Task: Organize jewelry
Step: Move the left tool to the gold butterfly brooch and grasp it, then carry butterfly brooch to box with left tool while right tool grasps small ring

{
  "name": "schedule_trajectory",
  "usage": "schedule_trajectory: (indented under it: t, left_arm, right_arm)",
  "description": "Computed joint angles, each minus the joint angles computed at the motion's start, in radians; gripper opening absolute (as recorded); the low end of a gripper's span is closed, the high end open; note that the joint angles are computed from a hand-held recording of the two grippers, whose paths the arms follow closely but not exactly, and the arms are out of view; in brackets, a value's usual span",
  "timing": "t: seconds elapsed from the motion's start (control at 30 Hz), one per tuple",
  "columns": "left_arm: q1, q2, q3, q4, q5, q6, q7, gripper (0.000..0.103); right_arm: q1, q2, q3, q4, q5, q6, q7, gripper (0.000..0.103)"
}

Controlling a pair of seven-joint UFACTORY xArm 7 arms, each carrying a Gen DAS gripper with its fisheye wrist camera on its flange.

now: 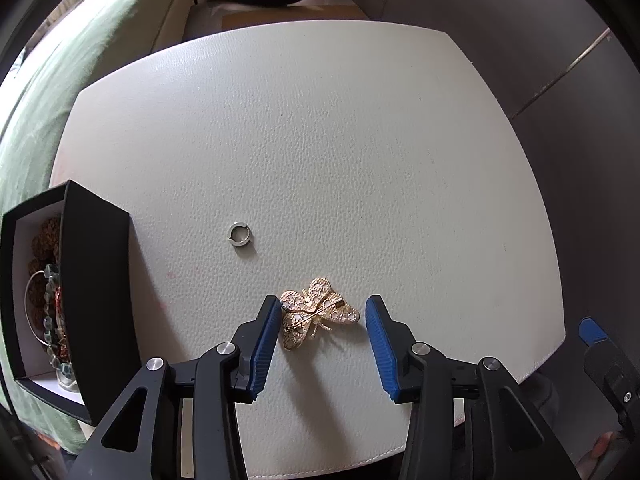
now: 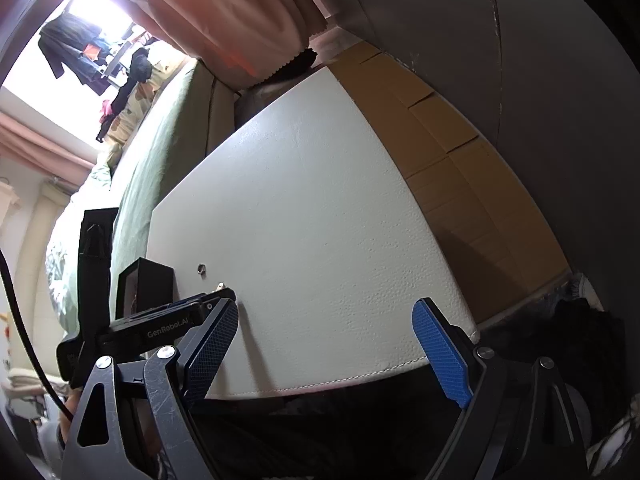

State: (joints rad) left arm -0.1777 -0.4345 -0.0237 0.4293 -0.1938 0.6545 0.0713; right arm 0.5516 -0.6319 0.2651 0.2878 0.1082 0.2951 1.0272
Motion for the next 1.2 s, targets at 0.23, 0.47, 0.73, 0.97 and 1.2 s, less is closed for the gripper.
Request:
schedule_trajectory:
  t: [0.23, 0.47, 0.73, 0.97, 1.2]
  left_arm:
    - [-0.007, -0.002, 0.001, -0.006, 0.023, -0.006, 0.014, 0.041]
    - [0.034, -0.090, 0.079, -0.013, -0.016, 0.030, 0.113, 0.041]
    - [0.123, -0.179, 0.134, 0.029, -0.037, 0.107, 0.177, 0.041]
    - [0.204, -0.230, 0.200, 0.057, -0.050, 0.168, 0.244, 0.041]
    - [0.267, -0.207, 0.244, 0.095, -0.073, 0.183, 0.297, 0.041]
  right_arm:
    - [-0.012, 0.015, 0.012, 0.020, -0.012, 0.020, 0.013, 0.089]
    - [-0.008, 0.107, 0.012, 0.078, -0.016, -0.002, -0.008, 0.089]
    - [0.005, 0.280, 0.001, 0.205, -0.015, -0.078, -0.082, 0.088]
    - [0.017, 0.443, -0.006, 0.366, 0.008, -0.064, -0.180, 0.062]
    - [0.009, 0.610, 0.025, 0.542, -0.049, 0.012, -0.200, 0.038]
